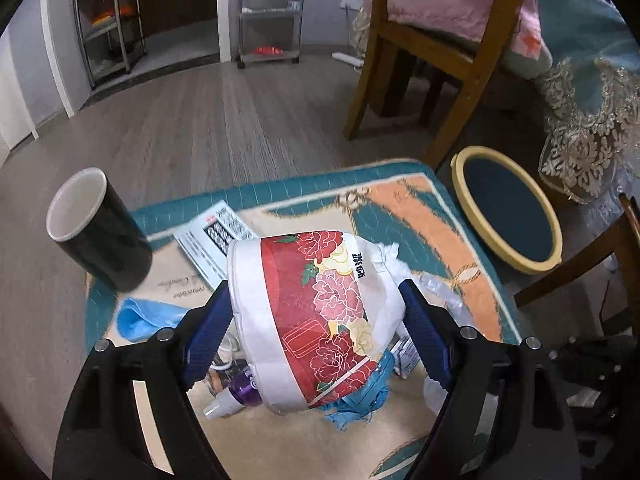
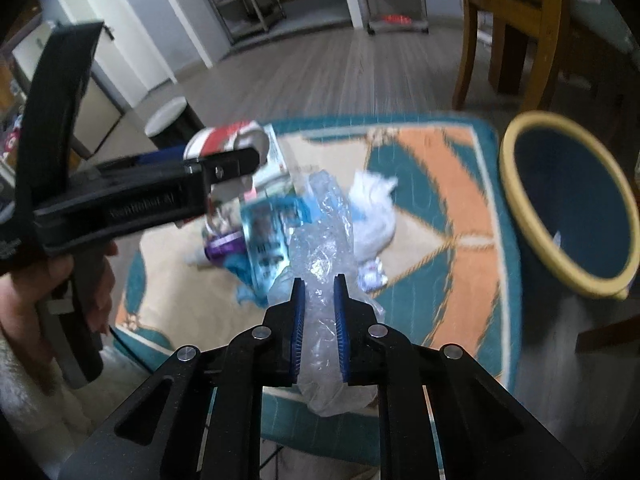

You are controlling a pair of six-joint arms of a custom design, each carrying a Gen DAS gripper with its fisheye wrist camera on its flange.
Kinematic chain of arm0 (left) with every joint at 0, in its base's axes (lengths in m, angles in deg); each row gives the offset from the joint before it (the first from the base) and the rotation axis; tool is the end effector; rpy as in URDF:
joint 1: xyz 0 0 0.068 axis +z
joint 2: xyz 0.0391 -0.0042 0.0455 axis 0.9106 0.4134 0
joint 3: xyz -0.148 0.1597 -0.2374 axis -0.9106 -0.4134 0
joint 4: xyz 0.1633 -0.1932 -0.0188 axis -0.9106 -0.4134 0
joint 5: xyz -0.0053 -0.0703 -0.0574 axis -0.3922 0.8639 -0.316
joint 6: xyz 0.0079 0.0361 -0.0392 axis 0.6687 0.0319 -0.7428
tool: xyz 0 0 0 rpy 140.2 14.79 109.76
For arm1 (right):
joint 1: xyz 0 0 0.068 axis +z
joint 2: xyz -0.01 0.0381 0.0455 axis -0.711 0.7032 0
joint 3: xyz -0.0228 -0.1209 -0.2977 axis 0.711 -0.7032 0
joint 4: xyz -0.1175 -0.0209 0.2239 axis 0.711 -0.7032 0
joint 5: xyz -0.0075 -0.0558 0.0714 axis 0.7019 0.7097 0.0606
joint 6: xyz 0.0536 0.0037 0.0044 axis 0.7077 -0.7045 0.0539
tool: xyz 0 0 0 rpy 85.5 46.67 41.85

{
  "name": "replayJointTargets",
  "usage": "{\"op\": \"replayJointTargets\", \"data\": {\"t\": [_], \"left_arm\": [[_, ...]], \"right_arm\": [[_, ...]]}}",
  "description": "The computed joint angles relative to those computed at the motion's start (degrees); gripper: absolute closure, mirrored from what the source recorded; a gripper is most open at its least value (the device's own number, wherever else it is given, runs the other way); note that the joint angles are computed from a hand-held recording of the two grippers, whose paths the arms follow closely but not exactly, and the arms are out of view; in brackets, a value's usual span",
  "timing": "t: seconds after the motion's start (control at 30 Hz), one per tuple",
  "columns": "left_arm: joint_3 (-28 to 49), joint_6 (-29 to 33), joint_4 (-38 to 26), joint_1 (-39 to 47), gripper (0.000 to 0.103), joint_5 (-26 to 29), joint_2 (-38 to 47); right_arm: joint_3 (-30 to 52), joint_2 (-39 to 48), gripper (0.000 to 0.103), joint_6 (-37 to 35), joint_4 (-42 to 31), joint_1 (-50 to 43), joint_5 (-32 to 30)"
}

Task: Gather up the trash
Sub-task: 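Grasp the red floral paper cup with the left gripper while the right gripper grasps the clear plastic bag, then carry cup and clear bag over the wastebasket and open both grippers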

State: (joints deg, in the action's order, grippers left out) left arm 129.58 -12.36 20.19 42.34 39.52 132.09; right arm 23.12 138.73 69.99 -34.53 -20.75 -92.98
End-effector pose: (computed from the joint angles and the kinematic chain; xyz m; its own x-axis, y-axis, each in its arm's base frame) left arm 0.2655 -0.1147 0.3080 -0.7840 0.2115 -0.5836 0.3164 0.9450 -0.0825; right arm 0.1844 0.0885 0.3043 -0.8727 -0.0294 -0.4873 -0.1820 0.9458 0.2689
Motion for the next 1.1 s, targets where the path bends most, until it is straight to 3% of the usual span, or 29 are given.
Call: {"op": "replayJointTargets", "data": {"t": [0.2,0.4,0.5,0.67,0.9,1.1], "left_arm": [[3.4,0.4,-1.6,-2.7,0.022,-1.3,-1.8],[9.9,0.2,-3.6,-6.5,0.022,-2.8,0.6],[14.3,-0.5,-4.3,-8.8,0.022,-3.1,3.7],[23.1,-1.4,-4.9,-13.8,0.022,-3.5,11.1],[34.9,0.6,-7.0,-20.6,0.022,-3.8,23.3],[39.9,1.8,-7.1,-24.6,0.022,-4.3,32.8]], "right_arm": [[4.9,-1.8,0.087,-4.5,-2.0,-7.7,-0.2],[11.5,-0.3,0.087,-12.3,-2.8,-25.2,-5.3],[15.4,3.3,0.087,-16.1,-3.1,-36.4,-10.0],[18.2,10.4,0.087,-18.8,-1.7,-47.5,-13.0],[16.9,17.5,0.087,-24.6,2.8,-52.2,-10.1],[16.6,23.2,0.087,-25.4,3.1,-54.7,-10.4]]}}
